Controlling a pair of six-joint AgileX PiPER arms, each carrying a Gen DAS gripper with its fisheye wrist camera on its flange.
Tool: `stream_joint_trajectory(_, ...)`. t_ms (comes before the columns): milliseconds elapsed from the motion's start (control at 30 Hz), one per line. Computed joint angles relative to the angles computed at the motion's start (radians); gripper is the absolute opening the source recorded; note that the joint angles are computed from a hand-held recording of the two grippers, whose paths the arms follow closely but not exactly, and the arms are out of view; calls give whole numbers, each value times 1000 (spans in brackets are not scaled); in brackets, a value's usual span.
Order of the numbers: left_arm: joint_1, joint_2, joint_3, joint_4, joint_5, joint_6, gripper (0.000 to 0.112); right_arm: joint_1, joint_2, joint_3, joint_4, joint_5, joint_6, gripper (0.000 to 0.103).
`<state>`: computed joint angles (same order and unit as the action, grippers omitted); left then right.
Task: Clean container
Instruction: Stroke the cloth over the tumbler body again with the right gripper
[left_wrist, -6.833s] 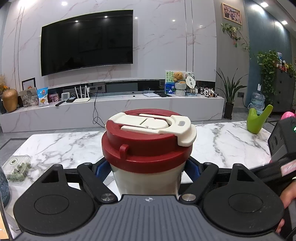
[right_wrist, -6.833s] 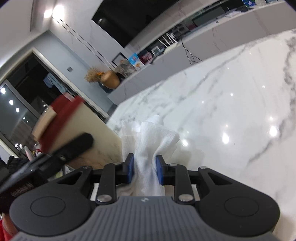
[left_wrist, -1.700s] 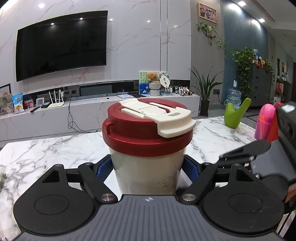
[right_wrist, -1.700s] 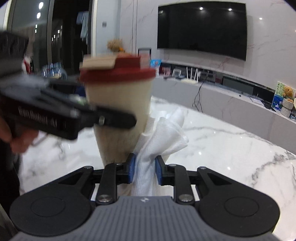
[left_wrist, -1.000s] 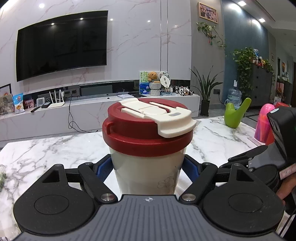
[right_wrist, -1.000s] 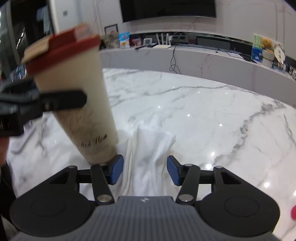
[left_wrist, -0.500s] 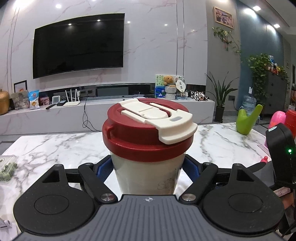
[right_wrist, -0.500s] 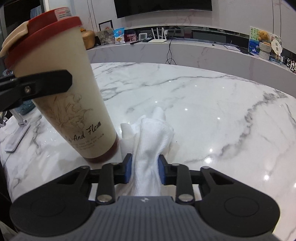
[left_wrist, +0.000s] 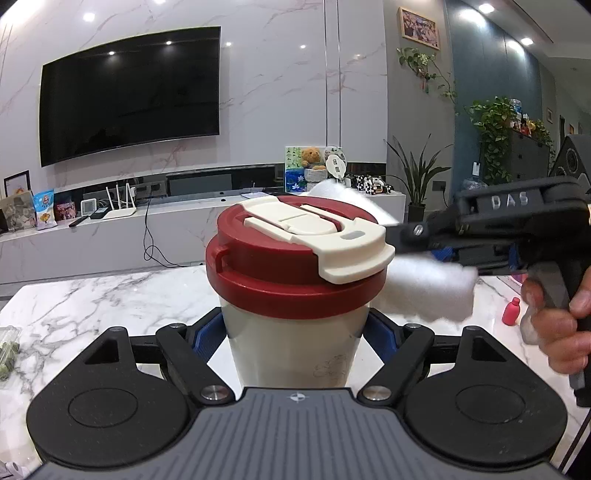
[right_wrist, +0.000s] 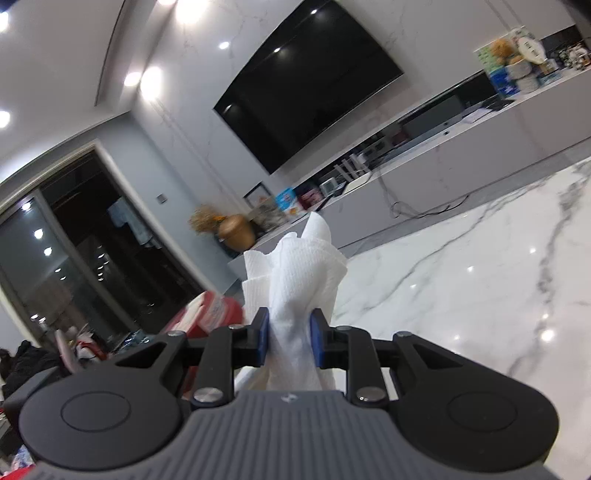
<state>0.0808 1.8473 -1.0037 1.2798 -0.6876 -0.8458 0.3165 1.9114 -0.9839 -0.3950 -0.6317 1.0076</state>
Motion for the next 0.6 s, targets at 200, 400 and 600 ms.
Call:
stream_joint_trajectory(200,20,20,-28,25,-9,-74,79,-5,94,-93,-118,41,127,26)
stream_joint_trajectory(400,34,29,-47,50,-16,-117,79,8,173,-193,-197,160,206,26)
stream_joint_trajectory(600,24,17,-28,21,-3,-80,79,39,217,-235,-203,279,196,26)
